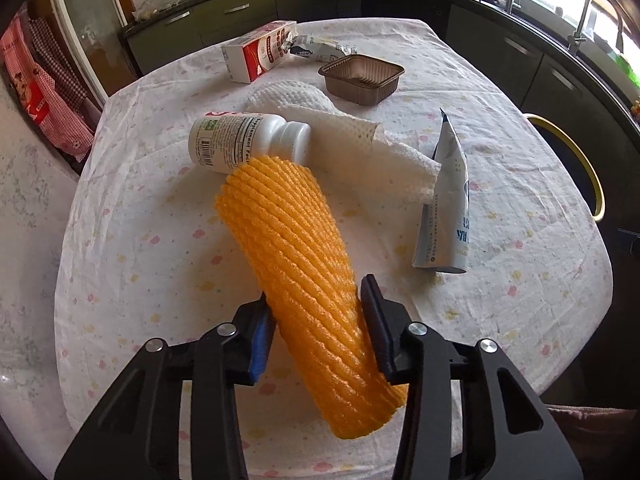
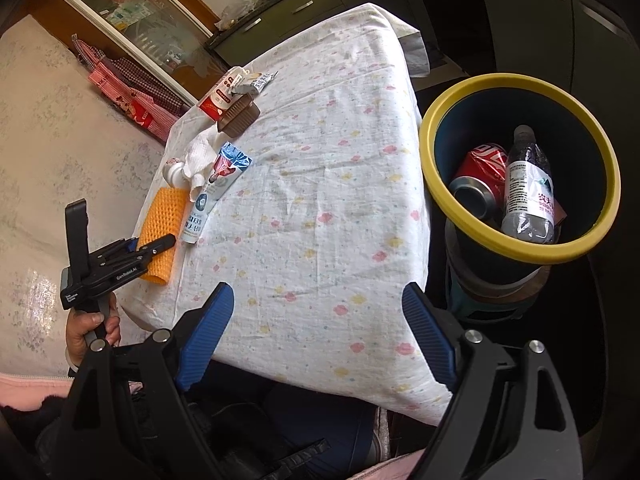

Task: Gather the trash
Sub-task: 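Grasp the orange foam fruit net with the left gripper and lift, then carry the foam net over the bin and open the left gripper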

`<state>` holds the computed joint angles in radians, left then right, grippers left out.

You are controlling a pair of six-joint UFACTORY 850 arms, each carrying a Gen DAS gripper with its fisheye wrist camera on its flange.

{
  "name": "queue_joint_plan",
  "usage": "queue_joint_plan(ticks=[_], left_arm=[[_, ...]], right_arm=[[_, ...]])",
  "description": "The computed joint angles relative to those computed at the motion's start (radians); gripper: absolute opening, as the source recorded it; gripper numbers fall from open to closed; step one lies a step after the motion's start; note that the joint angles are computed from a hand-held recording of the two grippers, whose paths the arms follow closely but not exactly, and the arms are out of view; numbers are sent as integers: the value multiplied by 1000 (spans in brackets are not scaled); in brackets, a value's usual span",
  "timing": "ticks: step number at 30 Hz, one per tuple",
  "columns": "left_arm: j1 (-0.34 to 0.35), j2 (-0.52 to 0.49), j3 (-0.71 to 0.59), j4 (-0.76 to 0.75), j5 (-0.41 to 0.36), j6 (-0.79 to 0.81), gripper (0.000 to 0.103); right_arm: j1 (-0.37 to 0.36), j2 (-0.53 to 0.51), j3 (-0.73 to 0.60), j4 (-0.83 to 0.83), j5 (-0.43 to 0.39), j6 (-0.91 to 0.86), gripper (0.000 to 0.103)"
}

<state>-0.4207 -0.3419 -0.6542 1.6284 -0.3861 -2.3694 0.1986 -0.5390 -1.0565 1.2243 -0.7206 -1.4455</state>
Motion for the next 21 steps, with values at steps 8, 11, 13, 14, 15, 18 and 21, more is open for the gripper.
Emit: queue_joint_plan(ticks=[8,11,13,14,15,18,21], left_arm=[[-46,129,74,2,-37,4,25],[-76,201,105,12,-44,7,24],[-101,240,116,23,-63,5,24],[-114,252,114,14,-77,21,24],[-125,261,111,11,-88,32,24],[-141,260,77,49,-95,48,22],[-138,219,14,114,-62,51,22]], right_arm=[[1,-1,3,3,-5,-2,82],[1,0,5,4,-9,-6,82],[0,1,8,10,-11,-11,82],[-1,2,10,13,-12,-14,82],[-3,4,13,18,-14,-18,82],[-13,16,27,35,-17,-35,82],[-32,28,40,54,-18,-53,82]])
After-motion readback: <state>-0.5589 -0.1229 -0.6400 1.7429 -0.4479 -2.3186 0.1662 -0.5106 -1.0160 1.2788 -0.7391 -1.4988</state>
